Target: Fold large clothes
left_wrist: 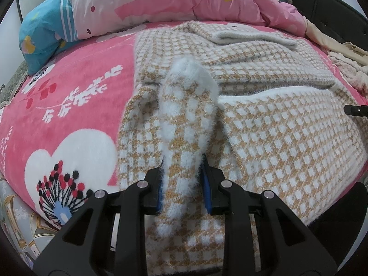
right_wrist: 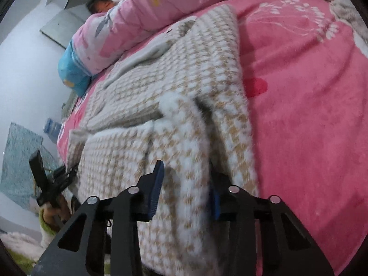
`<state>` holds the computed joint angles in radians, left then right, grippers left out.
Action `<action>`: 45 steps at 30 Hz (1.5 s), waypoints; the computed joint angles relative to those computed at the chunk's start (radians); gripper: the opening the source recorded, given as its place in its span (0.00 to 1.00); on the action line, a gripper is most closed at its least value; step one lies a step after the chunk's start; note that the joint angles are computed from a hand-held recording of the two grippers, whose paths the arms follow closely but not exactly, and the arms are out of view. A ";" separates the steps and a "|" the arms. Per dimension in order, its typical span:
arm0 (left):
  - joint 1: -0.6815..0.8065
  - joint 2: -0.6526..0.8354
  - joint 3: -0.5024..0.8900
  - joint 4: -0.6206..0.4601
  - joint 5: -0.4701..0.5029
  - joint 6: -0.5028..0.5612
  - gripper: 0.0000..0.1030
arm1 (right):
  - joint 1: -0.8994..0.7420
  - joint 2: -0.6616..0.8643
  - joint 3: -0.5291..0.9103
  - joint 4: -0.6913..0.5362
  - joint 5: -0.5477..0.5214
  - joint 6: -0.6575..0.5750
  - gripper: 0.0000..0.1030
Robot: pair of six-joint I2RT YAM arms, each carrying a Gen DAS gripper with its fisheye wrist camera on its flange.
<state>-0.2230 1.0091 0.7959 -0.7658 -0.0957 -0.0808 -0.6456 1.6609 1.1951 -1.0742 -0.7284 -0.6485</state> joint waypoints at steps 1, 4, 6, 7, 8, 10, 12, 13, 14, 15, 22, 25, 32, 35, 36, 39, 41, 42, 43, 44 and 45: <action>0.001 0.000 0.000 0.001 0.001 -0.001 0.24 | 0.005 -0.017 -0.014 0.016 0.011 0.007 0.31; -0.006 0.000 -0.009 0.012 0.004 -0.015 0.25 | 0.033 -0.123 -0.090 0.077 0.084 0.026 0.22; -0.021 -0.001 -0.015 0.018 -0.005 -0.025 0.25 | 0.057 -0.221 -0.149 0.123 0.144 0.035 0.11; -0.034 -0.002 -0.018 0.019 -0.015 -0.031 0.25 | 0.064 -0.249 -0.165 0.136 0.160 0.040 0.10; -0.043 -0.001 -0.019 0.021 -0.022 -0.032 0.25 | 0.068 -0.289 -0.184 0.145 0.173 0.047 0.10; -0.056 0.006 -0.019 0.030 -0.041 -0.027 0.26 | 0.076 -0.351 -0.210 0.157 0.185 0.071 0.09; -0.084 0.009 -0.013 0.026 -0.065 -0.042 0.27 | 0.077 -0.433 -0.238 0.165 0.197 0.091 0.09; -0.081 0.016 -0.008 0.029 -0.064 -0.038 0.27 | 0.075 -0.473 -0.249 0.164 0.198 0.096 0.08; -0.098 0.015 -0.005 0.028 -0.076 -0.049 0.25 | 0.073 -0.497 -0.254 0.165 0.201 0.098 0.08; -0.124 0.009 -0.003 0.026 -0.094 -0.063 0.24 | 0.064 -0.529 -0.261 0.160 0.197 0.094 0.08; -0.309 -0.118 0.002 -0.018 -0.241 -0.167 0.08 | -0.037 -0.655 -0.247 0.078 0.123 0.032 0.08; -0.441 -0.213 0.009 -0.072 -0.340 -0.238 0.07 | -0.068 -0.698 -0.247 0.053 0.094 0.032 0.08; -0.619 -0.312 0.074 -0.187 -0.481 -0.341 0.07 | -0.182 -0.735 -0.209 -0.026 -0.024 -0.015 0.08; -0.686 -0.287 0.117 -0.187 -0.538 -0.371 0.07 | -0.182 -0.718 -0.181 -0.010 -0.041 -0.001 0.08; -0.702 -0.287 0.127 -0.193 -0.554 -0.379 0.07 | -0.172 -0.708 -0.169 0.004 -0.043 0.016 0.08; -0.623 -0.272 0.140 -0.122 -0.490 -0.298 0.07 | -0.136 -0.677 -0.138 0.055 -0.039 0.074 0.08; -0.463 -0.261 0.142 -0.050 -0.374 -0.188 0.07 | -0.093 -0.641 -0.109 0.104 -0.027 0.130 0.08; -0.402 -0.246 0.153 -0.027 -0.325 -0.146 0.07 | -0.069 -0.623 -0.090 0.127 -0.018 0.157 0.08; -0.388 -0.225 0.169 -0.013 -0.319 -0.132 0.07 | -0.038 -0.596 -0.066 0.161 -0.007 0.193 0.08; -0.347 -0.214 0.185 0.002 -0.282 -0.095 0.07 | -0.013 -0.575 -0.044 0.183 0.005 0.217 0.08; -0.255 -0.223 0.205 -0.002 -0.227 -0.046 0.07 | 0.016 -0.550 -0.018 0.211 0.019 0.244 0.08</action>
<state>-0.4776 0.7865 1.0007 -0.7680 -0.3231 -0.1269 -0.6291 1.1107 1.1771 -0.8628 -0.7090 -0.4046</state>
